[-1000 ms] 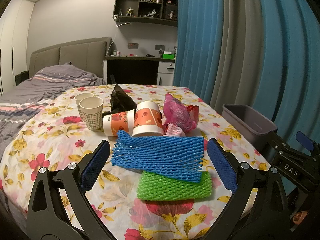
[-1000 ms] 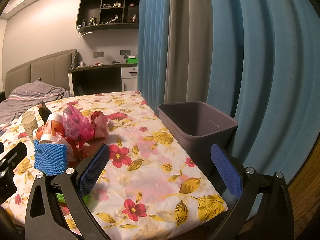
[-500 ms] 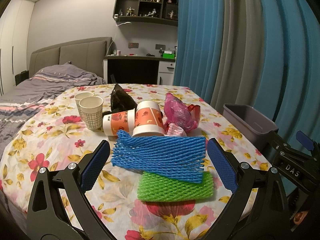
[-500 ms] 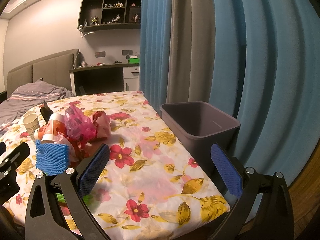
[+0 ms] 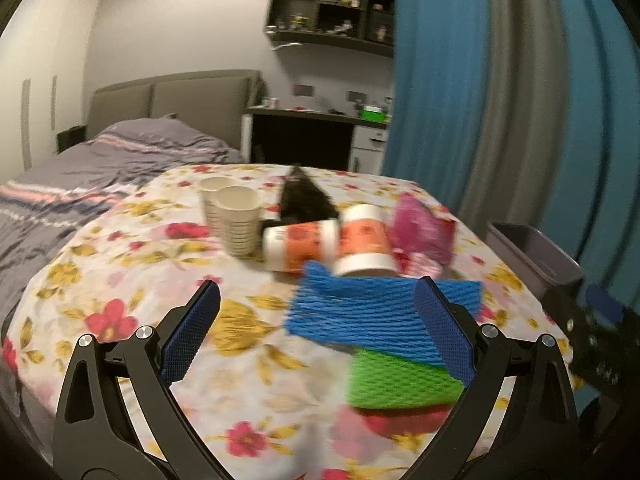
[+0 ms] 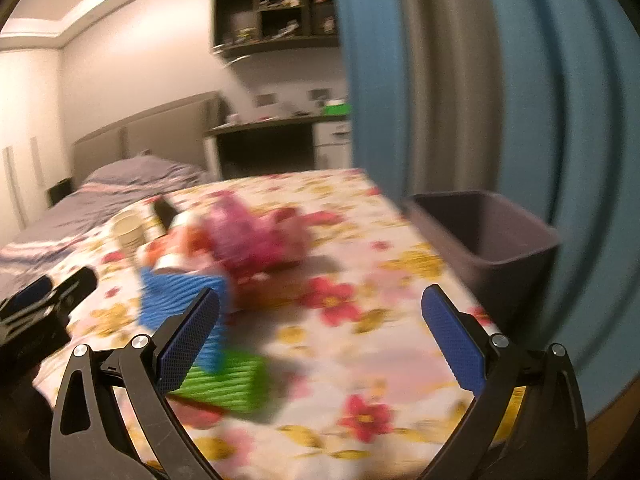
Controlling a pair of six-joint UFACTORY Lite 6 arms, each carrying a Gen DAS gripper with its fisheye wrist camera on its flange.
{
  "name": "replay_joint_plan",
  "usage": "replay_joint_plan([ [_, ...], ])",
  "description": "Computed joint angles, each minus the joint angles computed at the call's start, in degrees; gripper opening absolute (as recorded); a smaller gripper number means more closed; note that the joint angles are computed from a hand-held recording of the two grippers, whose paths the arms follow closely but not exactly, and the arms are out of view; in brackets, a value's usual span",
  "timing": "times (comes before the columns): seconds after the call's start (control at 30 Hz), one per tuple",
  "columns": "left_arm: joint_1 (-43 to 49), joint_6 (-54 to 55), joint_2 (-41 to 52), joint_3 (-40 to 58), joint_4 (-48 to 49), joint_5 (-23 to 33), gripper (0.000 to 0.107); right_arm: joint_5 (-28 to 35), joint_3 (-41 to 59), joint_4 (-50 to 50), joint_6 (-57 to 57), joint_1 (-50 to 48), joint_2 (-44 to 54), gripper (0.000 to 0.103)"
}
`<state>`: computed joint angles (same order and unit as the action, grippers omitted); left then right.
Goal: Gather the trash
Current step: 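Grasp the blue foam net with the right gripper while the left gripper grasps the green net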
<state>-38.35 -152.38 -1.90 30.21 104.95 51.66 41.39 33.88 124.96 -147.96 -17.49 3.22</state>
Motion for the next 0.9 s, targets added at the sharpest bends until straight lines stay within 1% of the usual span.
replay_joint_plan([
  [0.1, 2.09, -0.16, -2.02, -2.75, -0.63, 1.65, 0.096, 0.69, 1.71, -2.62, 2.04, 3.71, 3.13, 0.093],
  [0.2, 4.30, -1.02, -4.99, -6.14, 0.42, 1.55, 0.096, 0.24, 3.94, -3.78, 4.37, 6.98, 6.59, 0.087],
  [0.27, 5.02, -1.39, -6.18, -7.74, 1.01, 1.58, 0.096, -0.38, 5.60, -5.30, 6.68, 8.41, 8.56, 0.077],
  [0.3, 5.26, -1.52, -6.33, -8.16, 1.26, 1.52, 0.096, -1.17, 6.67, -5.69, 7.78, 9.50, 9.60, 0.075],
  [0.37, 5.95, -2.13, -6.65, -9.00, 2.26, 1.08, 0.096, -2.12, 8.54, -6.90, 9.49, 11.28, 11.50, 0.062],
  [0.4, 6.16, -2.50, -6.71, -9.29, 2.69, 0.79, 0.096, -2.12, 8.77, -7.59, 9.93, 11.50, 11.85, 0.058],
  [0.43, 6.45, -3.29, -6.45, -9.57, 3.43, 0.48, 0.096, -2.12, 9.00, -8.23, 10.02, 11.76, 12.24, 0.049],
  [0.47, 6.54, -4.09, -6.07, -9.79, 4.17, 0.24, 0.096, -2.29, 8.98, -8.71, 10.12, 12.09, 12.08, 0.038],
  [0.5, 6.44, -4.87, -5.68, -10.01, 4.99, 0.03, 0.096, -2.33, 8.73, -8.86, 9.47, 12.57, 11.95, 0.031],
  [0.53, 6.22, -5.54, -4.79, -9.82, 5.61, -0.01, 0.096, -1.96, 8.43, -8.41, 8.46, 12.80, 12.07, 0.017],
  [0.57, 5.76, -5.98, -3.95, -9.65, 5.86, 0.13, 0.096, -1.61, 8.13, -8.28, 7.79, 12.87, 12.00, 0.010],
  [0.63, 5.09, -6.90, -2.54, -9.18, 6.87, -0.11, 0.096, 0.34, 7.25, -9.28, 7.49, 11.83, 11.34, 0.008],
  [0.77, 3.45, -8.65, 0.97, -7.25, 9.25, -0.65, 0.096, 4.17, 4.71, -9.65, 6.04, 8.60, 7.94, 0.007],
  [0.9, 2.19, -10.21, 4.88, -4.56, 12.52, -1.65, 0.096, 8.05, 3.85, -12.93, 9.01, 3.79, 4.34, 0.007],
])
